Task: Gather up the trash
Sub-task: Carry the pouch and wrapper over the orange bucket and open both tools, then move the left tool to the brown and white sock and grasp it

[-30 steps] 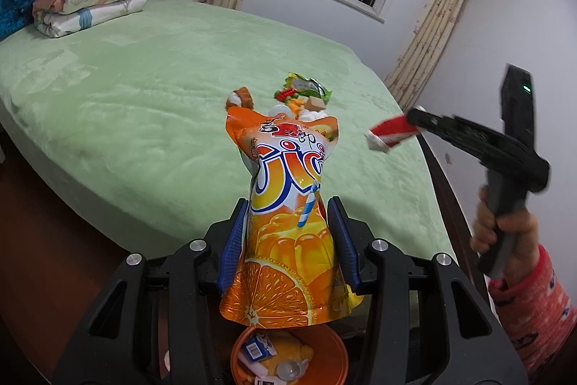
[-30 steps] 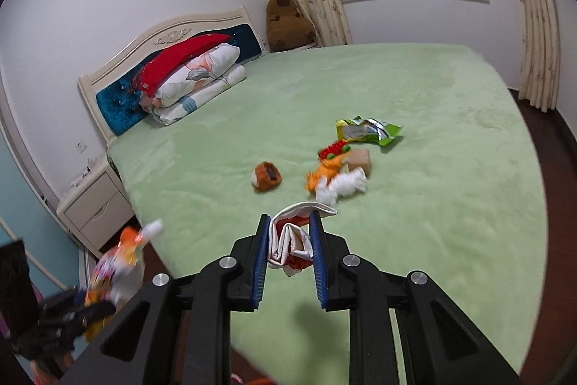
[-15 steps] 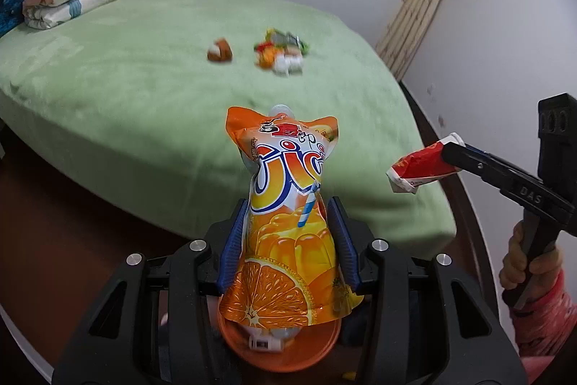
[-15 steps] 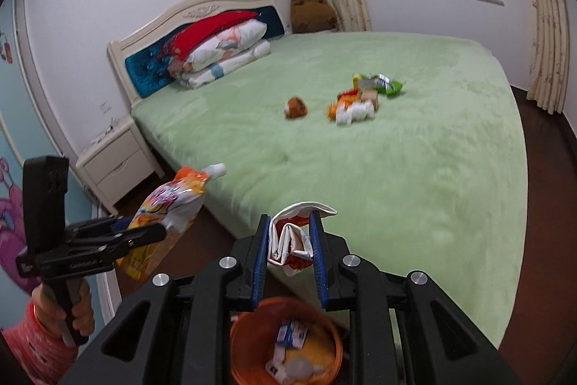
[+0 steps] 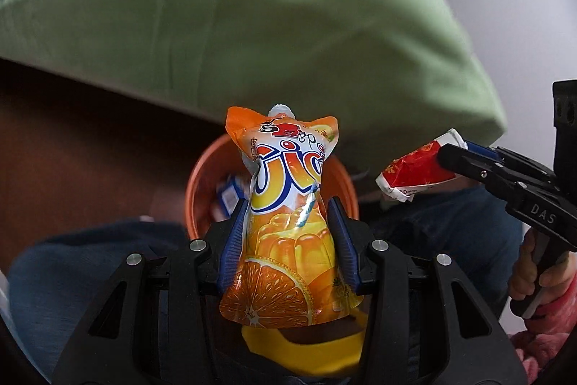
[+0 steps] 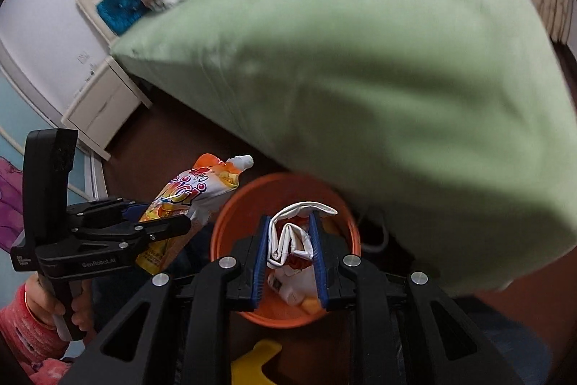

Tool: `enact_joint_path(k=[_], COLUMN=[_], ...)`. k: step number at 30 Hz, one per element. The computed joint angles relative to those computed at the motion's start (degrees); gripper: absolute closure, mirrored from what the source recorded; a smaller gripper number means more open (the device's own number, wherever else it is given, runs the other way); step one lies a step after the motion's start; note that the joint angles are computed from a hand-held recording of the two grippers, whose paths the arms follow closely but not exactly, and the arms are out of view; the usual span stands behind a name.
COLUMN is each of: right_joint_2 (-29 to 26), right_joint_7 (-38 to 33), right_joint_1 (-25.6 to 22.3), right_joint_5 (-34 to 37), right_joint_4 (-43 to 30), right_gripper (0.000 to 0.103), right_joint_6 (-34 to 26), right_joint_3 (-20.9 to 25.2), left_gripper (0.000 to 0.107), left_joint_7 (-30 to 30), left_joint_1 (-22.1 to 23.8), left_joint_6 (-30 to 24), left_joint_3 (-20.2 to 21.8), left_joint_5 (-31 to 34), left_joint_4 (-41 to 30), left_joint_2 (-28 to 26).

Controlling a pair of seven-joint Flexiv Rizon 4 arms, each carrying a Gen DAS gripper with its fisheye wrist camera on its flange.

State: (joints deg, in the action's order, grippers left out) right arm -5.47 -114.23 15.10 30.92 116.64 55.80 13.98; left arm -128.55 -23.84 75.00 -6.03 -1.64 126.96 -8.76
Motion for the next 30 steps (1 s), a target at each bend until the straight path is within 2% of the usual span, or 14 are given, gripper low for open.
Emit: enact_joint_path(k=[1, 3, 4, 5, 6, 8, 15, 17, 20, 30], right_joint_2=[-0.9, -1.8, -2.3, -2.5, -2.8, -3.1, -3.2, -3.0, -2.5, -2.2], right_joint_7=[0.4, 1.6, 2.5, 2.6, 2.9, 3.9, 4.1, 4.8, 4.5, 3.9], right_joint_1=[0.0, 0.1, 0.2, 0.1, -0.1, -0.3, -2.0, -2.0, -2.4, -2.9], right_joint_5=[0.1, -0.4, -1.0, -0.6, -0.6, -0.7, 0.7, 0.4, 0.6, 1.9], right_joint_4=[-0.3, -0.2, 0.1, 0.0, -0.1, -0.2, -0.8, -0.8, -0.6, -2.6], right_gripper=[0.079, 0.065, 0.05, 0.041, 0.039, 0.027, 0.024, 0.019, 0.019, 0.018], right_joint_6=[-1.2, -1.8, -1.4, -1.1, -0.7, 0.1, 0.9, 1.2, 1.2, 0.3], right_joint_3=[-0.2, -0.1, -0.1, 0.1, 0.1, 0.2, 0.4, 0.3, 0.3, -0.1], left_gripper=[0.062, 0.059, 0.056, 0.049, 0.036, 0.029, 0.026, 0.026, 0.026, 0.026], left_joint_7=[2.1, 5.4, 5.4, 4.6, 2.5, -0.5, -4.3, -5.6, -7.5, -8.0], left_joint_1=[0.7, 1.8, 1.6, 1.1, 0.3, -0.5, 0.4, 0.2, 0.0, 1.3], left_joint_6=[0.7, 1.8, 1.4, 0.4, -0.8, -1.4, -1.9, -4.4, -6.9, -8.6], left_joint_3=[-1.3, -3.3, -3.0, -2.2, -0.7, 0.8, 1.8, 2.4, 2.7, 2.3], left_joint_5=[-3.0, -8.2, -8.6, -8.0, -6.0, -3.5, -0.6, 1.7, 4.8, 8.4], left_joint_4=[0.7, 1.8, 1.6, 1.2, 0.5, 0.0, 0.1, -1.1, -2.6, -4.5], left_joint_2=[-0.9, -2.1, -2.6, -2.8, -2.9, -2.6, -1.7, -1.6, -1.7, 0.2])
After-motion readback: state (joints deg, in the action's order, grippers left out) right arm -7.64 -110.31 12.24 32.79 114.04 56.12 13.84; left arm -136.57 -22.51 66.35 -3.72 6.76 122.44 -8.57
